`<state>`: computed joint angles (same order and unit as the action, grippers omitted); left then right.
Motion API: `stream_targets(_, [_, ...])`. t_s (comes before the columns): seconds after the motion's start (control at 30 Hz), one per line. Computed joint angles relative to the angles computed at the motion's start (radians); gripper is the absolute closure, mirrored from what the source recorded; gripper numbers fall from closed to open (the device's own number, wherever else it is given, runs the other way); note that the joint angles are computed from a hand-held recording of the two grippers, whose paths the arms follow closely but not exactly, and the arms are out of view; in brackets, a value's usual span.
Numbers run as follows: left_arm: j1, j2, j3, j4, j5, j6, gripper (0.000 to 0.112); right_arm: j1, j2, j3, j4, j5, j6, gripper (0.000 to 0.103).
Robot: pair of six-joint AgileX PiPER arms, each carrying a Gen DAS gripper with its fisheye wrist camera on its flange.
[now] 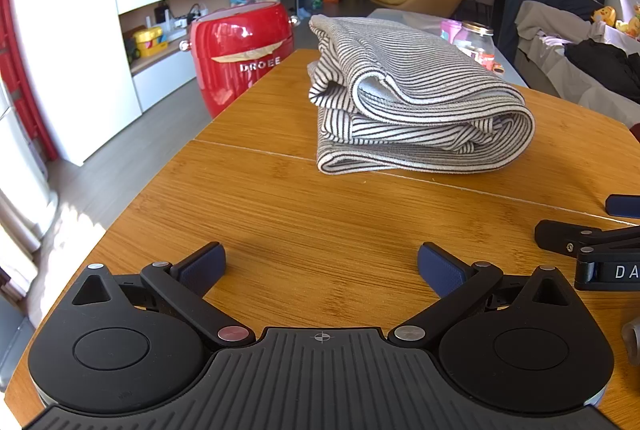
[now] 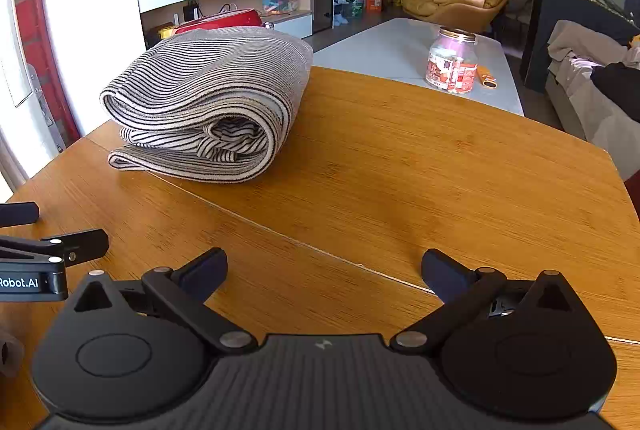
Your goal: Fold clothes
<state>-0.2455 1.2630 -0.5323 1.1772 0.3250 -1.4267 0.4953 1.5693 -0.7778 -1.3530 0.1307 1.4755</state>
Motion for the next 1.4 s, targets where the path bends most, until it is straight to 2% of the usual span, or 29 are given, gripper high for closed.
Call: stream_targets(1.4, [-0.001,-0.003,0.002,-0.003,0.001,0.002,0.009,-0.004,-0.001,0.003,-0.018,-0.004,0.018,0.000])
